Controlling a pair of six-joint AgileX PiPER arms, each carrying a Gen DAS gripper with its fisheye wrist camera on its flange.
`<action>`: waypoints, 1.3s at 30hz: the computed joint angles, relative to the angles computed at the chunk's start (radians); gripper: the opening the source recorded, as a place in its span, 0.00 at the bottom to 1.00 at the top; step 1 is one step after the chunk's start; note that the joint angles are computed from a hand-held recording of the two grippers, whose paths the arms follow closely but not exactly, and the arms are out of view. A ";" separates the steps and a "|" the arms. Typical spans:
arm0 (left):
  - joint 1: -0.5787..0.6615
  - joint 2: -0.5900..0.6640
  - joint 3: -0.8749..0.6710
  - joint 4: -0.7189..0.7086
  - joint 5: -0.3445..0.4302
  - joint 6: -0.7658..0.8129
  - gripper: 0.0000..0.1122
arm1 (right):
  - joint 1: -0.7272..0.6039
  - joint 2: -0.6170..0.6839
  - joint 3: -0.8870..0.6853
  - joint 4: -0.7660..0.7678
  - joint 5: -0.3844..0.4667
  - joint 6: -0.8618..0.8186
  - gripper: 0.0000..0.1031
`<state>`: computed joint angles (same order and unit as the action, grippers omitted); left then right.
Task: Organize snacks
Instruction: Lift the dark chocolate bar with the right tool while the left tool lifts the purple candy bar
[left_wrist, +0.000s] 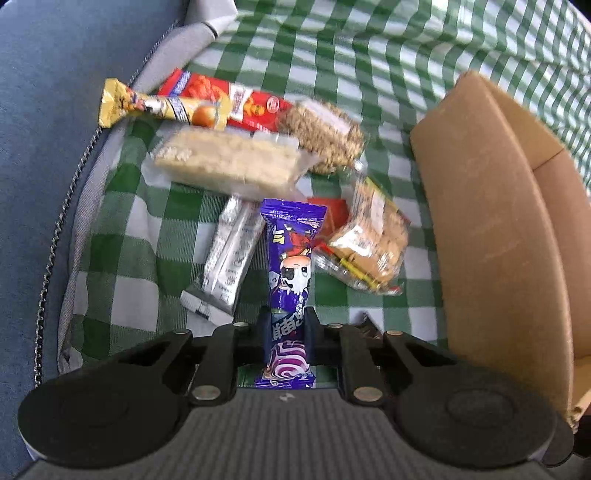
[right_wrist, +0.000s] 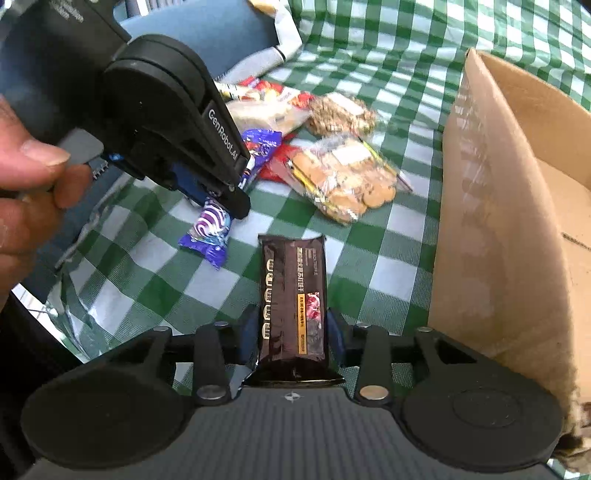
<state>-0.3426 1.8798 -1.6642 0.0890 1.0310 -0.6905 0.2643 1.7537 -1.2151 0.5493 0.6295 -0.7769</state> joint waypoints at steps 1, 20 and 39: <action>0.001 -0.014 0.012 0.001 -0.017 -0.006 0.16 | -0.002 -0.008 0.005 0.022 -0.005 -0.019 0.40; 0.022 -0.124 0.092 0.060 -0.141 -0.124 0.16 | -0.010 -0.126 0.112 0.074 -0.066 -0.091 0.47; 0.018 -0.120 0.082 0.079 -0.143 -0.127 0.16 | 0.043 -0.157 0.130 0.088 -0.186 -0.083 0.40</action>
